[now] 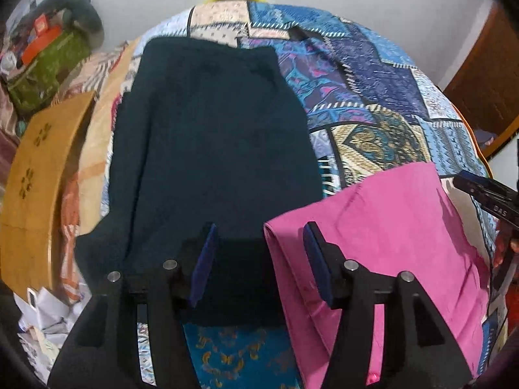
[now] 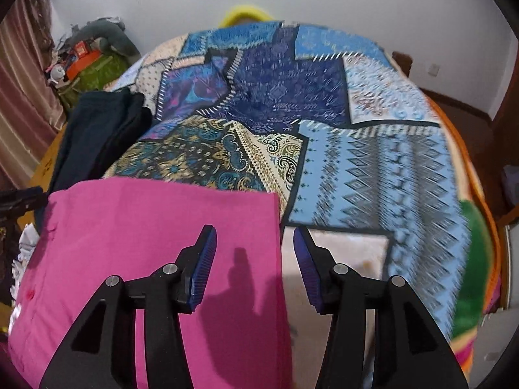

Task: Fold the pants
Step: 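Lift the hem with both tools and fold it over toward the waistband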

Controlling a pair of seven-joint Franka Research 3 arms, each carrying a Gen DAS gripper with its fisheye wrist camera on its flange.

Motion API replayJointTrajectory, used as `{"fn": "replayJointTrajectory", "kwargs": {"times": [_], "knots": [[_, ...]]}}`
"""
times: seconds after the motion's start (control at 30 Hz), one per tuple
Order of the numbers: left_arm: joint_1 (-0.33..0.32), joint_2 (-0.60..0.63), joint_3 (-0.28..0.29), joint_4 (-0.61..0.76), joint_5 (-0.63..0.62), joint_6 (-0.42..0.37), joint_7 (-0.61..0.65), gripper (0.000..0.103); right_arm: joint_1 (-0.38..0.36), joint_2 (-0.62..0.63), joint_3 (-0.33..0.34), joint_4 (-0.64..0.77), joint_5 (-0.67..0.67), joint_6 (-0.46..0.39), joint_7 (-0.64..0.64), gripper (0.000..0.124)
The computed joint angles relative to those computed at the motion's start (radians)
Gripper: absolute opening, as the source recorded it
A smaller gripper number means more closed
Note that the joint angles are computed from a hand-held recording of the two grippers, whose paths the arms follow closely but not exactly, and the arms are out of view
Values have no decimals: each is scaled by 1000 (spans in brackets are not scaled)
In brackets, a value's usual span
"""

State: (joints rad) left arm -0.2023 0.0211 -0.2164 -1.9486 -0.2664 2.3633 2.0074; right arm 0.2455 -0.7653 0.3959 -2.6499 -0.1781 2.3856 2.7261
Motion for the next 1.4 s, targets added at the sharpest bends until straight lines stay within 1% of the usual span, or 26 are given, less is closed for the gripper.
{"fn": "replayJointTrajectory", "kwargs": {"times": [0.07,0.13,0.23,0.27,0.3,0.33,0.37,0.4,0.43,0.5,0.57,0.67,0.73,0.8,0.87,0.93,1.03,1.17,1.3,1.4], "knots": [[2,29,-1,23,-6,-26,6,55,-3,41,-33,-6,6,47,-33,46],[8,50,-4,35,-26,-44,20,55,-20,86,-42,-4,6,84,-41,46],[22,63,-9,44,-86,-62,46,52,-46,133,-31,-11,3,136,-4,45],[27,68,-10,52,-109,-77,54,47,-65,137,-5,-16,-18,153,32,43],[34,72,-11,60,-137,-97,69,42,-78,134,15,-20,-44,167,55,37],[36,74,-13,63,-147,-102,73,40,-77,134,16,-23,-56,176,57,34],[37,71,-14,62,-154,-104,80,33,-75,135,18,-26,-64,186,62,26],[37,64,-16,55,-159,-101,89,25,-71,135,17,-29,-68,194,66,14],[34,54,-18,43,-154,-86,93,21,-64,140,12,-27,-66,194,63,8],[20,27,-20,7,-112,-31,87,12,-62,149,19,-9,-80,164,59,5],[10,0,-18,-25,-84,14,95,9,-54,148,21,3,-97,139,53,4],[0,-29,-8,-47,-80,60,115,8,-61,120,35,4,-122,140,87,3],[-6,-40,-3,-42,-48,89,102,8,-70,88,53,19,-153,120,99,3],[-11,-49,1,-32,-17,123,85,7,-74,47,58,31,-172,103,106,3],[-11,-59,10,-10,-30,126,85,7,-80,0,57,47,-182,97,106,3],[-13,-72,19,16,-65,112,96,7,-98,-30,72,77,-198,80,102,3],[-20,-118,30,10,-104,111,129,7,-118,-55,97,128,-214,48,86,3],[-46,-207,57,-44,-151,109,185,7,-112,-103,121,157,-201,2,80,3],[-84,-314,97,-120,-186,85,239,7,-80,-164,139,160,-166,-63,75,3],[-115,-405,123,-193,-189,77,273,7,-55,-205,155,155,-139,-107,70,3]]}}
